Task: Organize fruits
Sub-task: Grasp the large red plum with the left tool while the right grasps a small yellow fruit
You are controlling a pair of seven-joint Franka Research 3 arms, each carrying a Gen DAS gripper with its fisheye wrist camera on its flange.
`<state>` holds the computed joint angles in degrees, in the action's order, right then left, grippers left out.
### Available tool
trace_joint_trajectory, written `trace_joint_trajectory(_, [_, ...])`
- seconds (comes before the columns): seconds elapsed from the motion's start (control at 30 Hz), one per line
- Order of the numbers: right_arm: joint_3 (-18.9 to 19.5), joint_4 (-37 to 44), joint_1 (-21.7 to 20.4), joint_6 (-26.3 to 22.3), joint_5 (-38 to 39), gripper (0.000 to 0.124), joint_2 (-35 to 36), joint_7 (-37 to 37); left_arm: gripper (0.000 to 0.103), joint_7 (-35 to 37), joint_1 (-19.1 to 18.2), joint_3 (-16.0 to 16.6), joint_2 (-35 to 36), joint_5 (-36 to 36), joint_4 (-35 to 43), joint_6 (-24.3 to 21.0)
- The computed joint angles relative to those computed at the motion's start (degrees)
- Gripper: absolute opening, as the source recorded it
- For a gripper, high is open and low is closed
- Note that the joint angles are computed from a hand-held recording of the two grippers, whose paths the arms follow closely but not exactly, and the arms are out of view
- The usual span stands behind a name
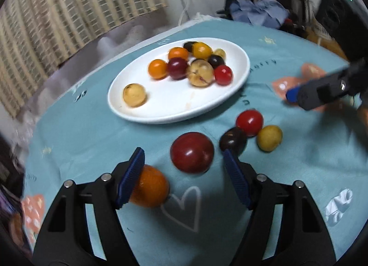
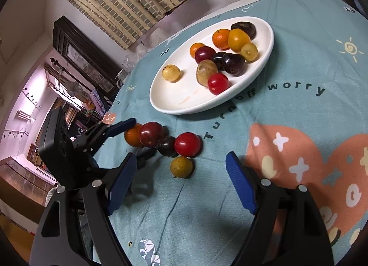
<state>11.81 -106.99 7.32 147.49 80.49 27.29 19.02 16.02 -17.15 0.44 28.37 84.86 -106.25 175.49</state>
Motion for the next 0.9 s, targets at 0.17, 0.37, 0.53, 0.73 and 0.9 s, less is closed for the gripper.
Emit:
trace_joint_trajectory(0.17, [0.03, 0.04, -0.20, -0.26, 0.37, 0.080, -0.01, -0.13, 0.072, 7.63, 0.42, -1.15, 2.24, -6.45, 1.21, 3.09])
trace_joint_trajectory(0.37, [-0.03, -0.01, -0.39, -0.84, 0.87, 0.080, -0.16, -0.41, 0.063, 18.08, 5.47, -4.30, 2.24, -19.27, -1.83, 8.03])
trace_joint_trajectory(0.53, [-0.67, -0.37, 0.47, -1.19, -2.87, 0.080, -0.44, 1.24, 0.059, 15.65, -0.22, 3.52, 2.99, -21.68, -1.43, 12.66])
trace_joint_trajectory(0.73, [0.30, -2.55, 3.03, 3.74, -7.51, 0.065, -1.54, -4.41, 0.060, 22.78, 1.38, 1.12, 4.27, -24.87, -0.84, 14.17])
trace_joint_trajectory(0.9, [2.24, -3.84, 6.11, 15.98, -7.34, 0.046, -0.91, -12.40, 0.057, 27.91, 6.54, -4.48, 4.63, -27.61, -1.28, 13.51])
